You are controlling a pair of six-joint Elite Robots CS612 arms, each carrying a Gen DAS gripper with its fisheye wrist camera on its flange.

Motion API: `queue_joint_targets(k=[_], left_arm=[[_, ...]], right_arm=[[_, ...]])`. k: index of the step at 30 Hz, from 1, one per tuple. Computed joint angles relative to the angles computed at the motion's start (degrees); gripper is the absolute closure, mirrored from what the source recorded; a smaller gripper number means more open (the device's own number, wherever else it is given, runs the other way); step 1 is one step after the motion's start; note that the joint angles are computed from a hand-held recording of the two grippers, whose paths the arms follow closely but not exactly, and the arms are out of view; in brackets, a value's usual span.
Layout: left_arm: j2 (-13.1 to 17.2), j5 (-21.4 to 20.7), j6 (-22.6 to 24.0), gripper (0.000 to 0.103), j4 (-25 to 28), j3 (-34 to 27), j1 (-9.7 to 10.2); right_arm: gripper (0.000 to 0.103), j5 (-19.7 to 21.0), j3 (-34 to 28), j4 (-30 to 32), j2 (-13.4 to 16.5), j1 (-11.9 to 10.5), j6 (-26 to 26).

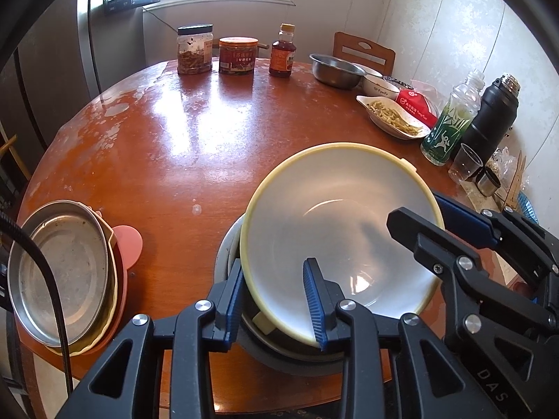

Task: Organize plates and bowls
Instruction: 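Lower the cream-yellow bowl into the steel mixing bowl with the right tool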

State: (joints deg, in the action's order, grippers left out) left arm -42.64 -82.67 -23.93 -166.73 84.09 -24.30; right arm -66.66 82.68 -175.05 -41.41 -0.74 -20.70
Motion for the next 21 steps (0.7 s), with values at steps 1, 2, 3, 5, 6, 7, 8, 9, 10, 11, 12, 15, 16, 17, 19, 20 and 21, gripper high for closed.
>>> queue_joint_targets(k=[1,2,3,5,6,7,8,9,10,11,12,15,16,17,19,20,21], left_arm=[[0.0,0.0,0.1,0.07,-0.2,0.1,-0.02],[-0.1,0.0,0.2,0.07,-0.3,0.2,-0.03],[-0.1,-0.1,0.1,0.069,-0.4,0.2,-0.02],[-0.3,0.1,0.2,0.069,-1.0,0.6,-0.04],[-0.5,0.3,0.1,0.068,-1.0,0.7,-0.1],[-0.6,0.5,0.2,0.067,-1.2,0.8,-0.13],[-0.7,0.5,0.2,0.066,-1.4,1.0,-0.11],[-0.7,0.8,0.2,0.065,-1.6,1.1,-0.13],[-0.8,1.3,0.3,0.064,-1.8,1.2,-0.18],[-0.9,1.3,0.1,0.063,-1.8,1.3,-0.16],[-1.0,1.3,0.0,0.062,-2.1,1.5,-0.13],[-1.3,1.6,-0.1,0.058,-2.8,1.9,-0.11],[-1.4,1.7,0.0,0.058,-3.1,2.1,-0.12],[-1.5,1.8,0.0,0.057,-3.3,2.2,-0.11],[-1.7,2.2,-0.3,0.056,-3.7,2.6,-0.08],[-1.8,2.2,-0.4,0.055,-4.1,2.8,-0.05],[-1.9,2.3,-0.5,0.053,-4.5,3.0,-0.03]], right_arm=[[0.075,-0.2,0.0,0.0,0.0,0.0,-0.1],[0.075,-0.3,-0.1,0.1,0.1,0.0,0.0],[0.075,-0.2,-0.2,0.4,0.2,0.0,0.1],[0.075,-0.2,-0.3,0.5,0.2,0.0,0.2],[0.075,-0.2,-0.4,1.0,0.3,0.0,0.2],[0.075,0.2,-0.5,1.5,0.3,-0.1,0.3],[0.075,0.6,-0.6,2.0,0.4,-0.2,0.5],[0.075,0.9,-0.7,2.2,0.4,-0.3,0.6],[0.075,1.2,-0.7,2.3,0.4,-0.3,0.6],[0.075,1.5,-0.8,2.3,0.5,-0.3,0.6],[0.074,1.5,-0.8,2.5,0.5,-0.3,0.6],[0.074,1.8,-0.9,2.7,0.5,-0.4,1.0],[0.074,2.1,-0.9,3.0,0.4,-0.4,1.2],[0.072,2.5,-0.9,3.4,0.4,-0.5,1.5],[0.067,2.7,-0.9,3.6,0.3,-0.6,1.6],[0.064,2.7,-0.8,3.5,0.3,-0.6,1.9],[0.063,3.1,-0.7,3.3,0.2,-0.8,2.4]])
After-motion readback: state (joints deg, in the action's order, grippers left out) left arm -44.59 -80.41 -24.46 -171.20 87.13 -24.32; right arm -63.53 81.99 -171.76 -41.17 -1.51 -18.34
